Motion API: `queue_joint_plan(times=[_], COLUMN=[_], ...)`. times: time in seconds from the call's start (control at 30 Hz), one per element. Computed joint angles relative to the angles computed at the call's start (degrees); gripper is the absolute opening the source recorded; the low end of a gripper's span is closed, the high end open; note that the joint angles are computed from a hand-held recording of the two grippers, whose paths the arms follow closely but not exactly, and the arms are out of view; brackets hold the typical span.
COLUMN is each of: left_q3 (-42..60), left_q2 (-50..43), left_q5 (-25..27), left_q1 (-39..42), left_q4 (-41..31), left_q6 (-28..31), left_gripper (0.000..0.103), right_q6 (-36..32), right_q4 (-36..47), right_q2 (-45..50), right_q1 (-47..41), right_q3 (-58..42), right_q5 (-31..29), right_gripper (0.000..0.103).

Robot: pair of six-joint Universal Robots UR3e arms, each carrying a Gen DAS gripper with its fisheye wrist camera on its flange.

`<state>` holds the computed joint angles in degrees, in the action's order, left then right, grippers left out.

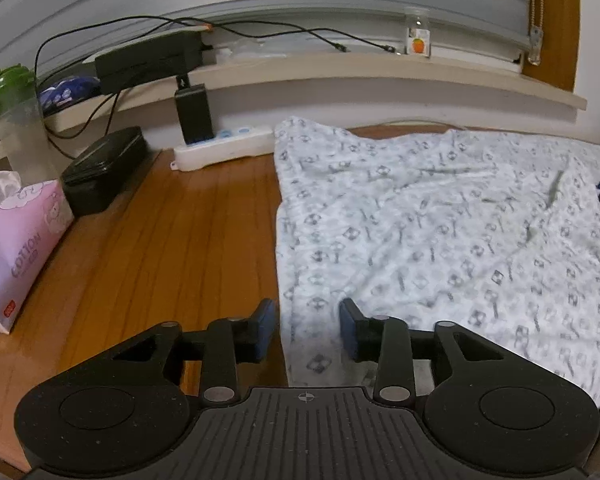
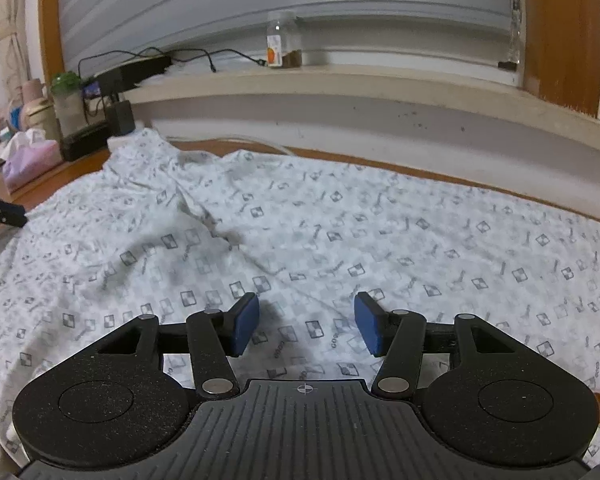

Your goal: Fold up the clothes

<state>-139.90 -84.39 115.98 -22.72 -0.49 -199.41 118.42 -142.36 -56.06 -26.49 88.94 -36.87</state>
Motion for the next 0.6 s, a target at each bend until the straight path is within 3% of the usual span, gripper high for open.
queue_joint_plan(times=[0.1,0.13,0.2,0.47,0.6], left_q3=[3.7,5.2,9.5,29.4,36.6], left_q2=[-3.7,-5.1,-9.4,-26.0,-31.2], left_q5=[0.5,-0.1,-0.9,-8.8,-8.7], left_q1=[-1.0,-0.9,-1.2,1.0,-0.8], left_q4=[3.0,4.4,6.4,3.6,1.7], left_q6=[0.3,0.8,2.6,6.7,6.2], left_gripper=[0.051,0.061,0.07,0.074,0.079], right_q6=[0.8,1.3,1.4,1.2,1.1], right_q4=[-0.4,-0.9,-0.5,0.4,0.6], right_q2=[0.1,0.2,0.2,0.4,0.3], right_q1=[0.1,0.1,-0.1,0.2,0.2], right_q3=[0.0,0.0,-0.2,-0.8,-0.7], right_q5=[-0.1,-0.1,0.0,-0.6,-0.6], right_gripper=[0.054,0.054,0.054,0.059,0.06])
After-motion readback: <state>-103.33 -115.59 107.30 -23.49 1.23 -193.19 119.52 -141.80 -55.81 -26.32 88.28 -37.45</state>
